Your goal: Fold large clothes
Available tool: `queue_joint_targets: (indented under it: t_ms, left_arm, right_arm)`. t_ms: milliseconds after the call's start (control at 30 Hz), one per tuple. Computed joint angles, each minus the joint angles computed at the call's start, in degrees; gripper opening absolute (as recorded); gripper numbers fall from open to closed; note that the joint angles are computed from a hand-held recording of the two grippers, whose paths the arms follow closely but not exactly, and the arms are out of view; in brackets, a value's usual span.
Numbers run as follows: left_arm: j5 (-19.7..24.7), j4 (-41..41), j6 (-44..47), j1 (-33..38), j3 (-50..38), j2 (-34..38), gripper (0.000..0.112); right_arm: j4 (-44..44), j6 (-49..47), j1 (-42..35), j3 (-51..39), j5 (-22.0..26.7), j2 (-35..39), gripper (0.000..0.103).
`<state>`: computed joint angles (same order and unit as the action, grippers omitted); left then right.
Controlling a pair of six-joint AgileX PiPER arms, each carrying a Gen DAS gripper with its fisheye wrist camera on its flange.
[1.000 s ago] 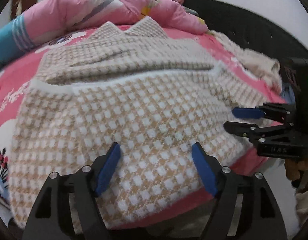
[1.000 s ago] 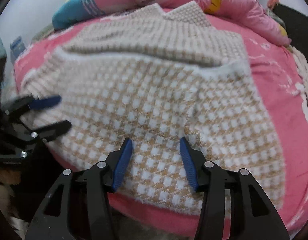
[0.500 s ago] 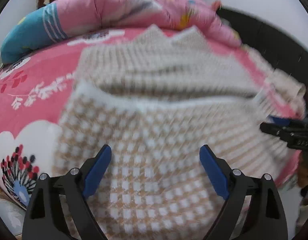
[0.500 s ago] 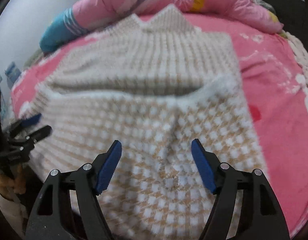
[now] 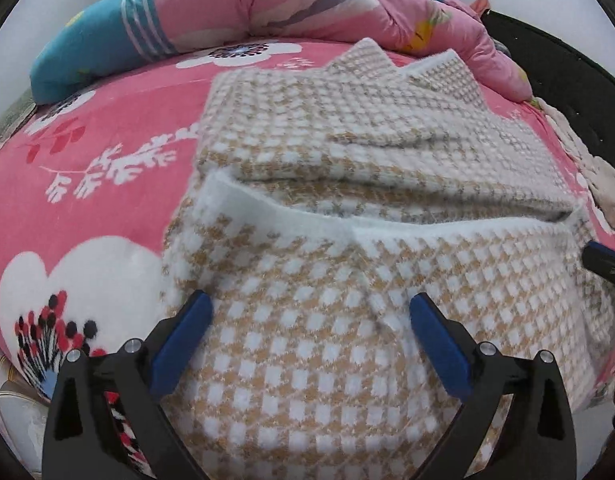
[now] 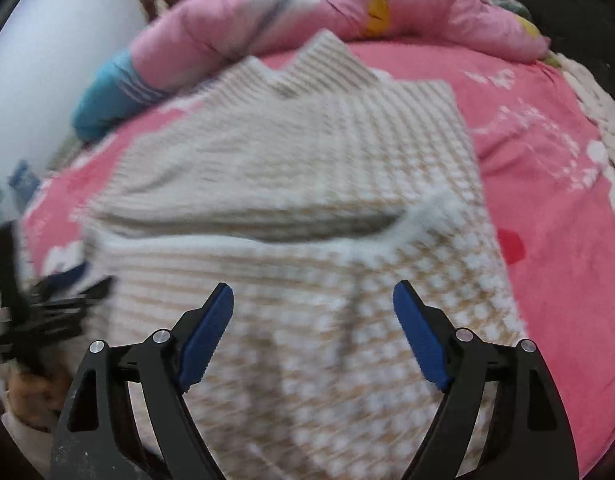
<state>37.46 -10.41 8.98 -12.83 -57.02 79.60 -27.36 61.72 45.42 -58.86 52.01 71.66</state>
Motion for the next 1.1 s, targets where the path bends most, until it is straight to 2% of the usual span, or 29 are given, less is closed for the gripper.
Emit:
queue_joint_targets:
  t_ms: [133, 200, 267, 467, 733, 800, 1100]
  left_arm:
    - [-0.2, 3.8, -4.2, -1.4, -0.8, 0.8, 0.098]
    - [-0.3, 4.6, -5.5, -2.0, -1.4, 1.3, 0.098]
    - [-0.3, 6.3, -7.6, -3.0, -2.0, 2.1, 0.098]
    - [-0.2, 7.2, -8.7, -3.5, -2.1, 1.9, 0.098]
    - [0.0, 7.8, -9.4, -3.8, -2.4, 2.0, 0.098]
    - [0.1, 7.5, -9.2, -3.7, -2.4, 2.1, 0.098]
    - [0.3, 7.9, -9.5, -3.8, -2.5, 2.1, 0.098]
  right_arm:
    - [-1.1, 0.5, 2.2, -0.5, -1.2, 3.1, 0.090]
    - [2.2, -1.9, 0.2, -0.1, -1.6, 6.9, 0.095]
    - [2.2, -0.6, -0.8, 1.6, -4.3, 6.1, 0.095]
    - [5.3, -4.9, -3.0, 0.7, -4.3, 6.2, 0.095]
    - [8.0, -9.2, -6.9, 1.5, -7.9, 7.7, 0.095]
    - [7.5, -8.0, -5.6, 1.2, -6.6, 6.8, 0.095]
    - [7.4, -6.7, -4.8, 0.3, -6.0, 7.5, 0.095]
